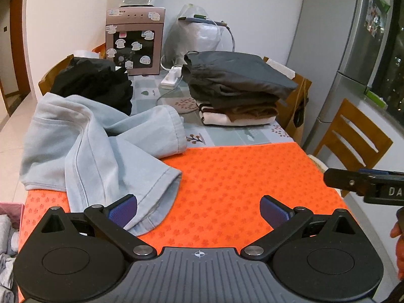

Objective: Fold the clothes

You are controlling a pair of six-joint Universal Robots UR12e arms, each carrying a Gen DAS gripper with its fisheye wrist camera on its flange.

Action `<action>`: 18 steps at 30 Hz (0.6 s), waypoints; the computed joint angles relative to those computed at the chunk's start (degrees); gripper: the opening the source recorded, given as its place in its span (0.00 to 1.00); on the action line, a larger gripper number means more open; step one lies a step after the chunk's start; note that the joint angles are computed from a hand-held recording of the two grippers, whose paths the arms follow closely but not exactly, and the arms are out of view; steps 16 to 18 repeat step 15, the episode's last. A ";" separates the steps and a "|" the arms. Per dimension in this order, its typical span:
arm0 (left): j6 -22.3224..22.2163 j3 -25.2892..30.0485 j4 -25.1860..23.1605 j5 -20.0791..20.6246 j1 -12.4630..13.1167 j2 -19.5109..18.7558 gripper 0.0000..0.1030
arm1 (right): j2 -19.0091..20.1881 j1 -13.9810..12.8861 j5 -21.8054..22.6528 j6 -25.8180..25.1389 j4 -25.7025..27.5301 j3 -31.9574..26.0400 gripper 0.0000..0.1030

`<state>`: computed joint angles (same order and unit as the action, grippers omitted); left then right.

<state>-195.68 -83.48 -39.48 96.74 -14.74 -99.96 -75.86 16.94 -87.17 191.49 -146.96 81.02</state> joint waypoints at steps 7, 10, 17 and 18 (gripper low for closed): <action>1.63 0.33 -2.50 1.42 -0.60 0.02 1.00 | 0.43 1.22 -2.89 -0.22 -1.59 0.33 1.00; 2.42 0.40 -2.97 2.14 -0.92 0.04 1.00 | 0.49 1.86 -4.52 -0.78 -2.74 0.69 1.00; 2.27 0.60 -3.63 4.54 -1.53 0.00 1.00 | 0.56 2.19 -4.36 -0.56 -3.23 0.89 1.00; 2.27 0.60 -3.63 4.54 -1.53 0.00 1.00 | 0.56 2.19 -4.36 -0.56 -3.23 0.89 1.00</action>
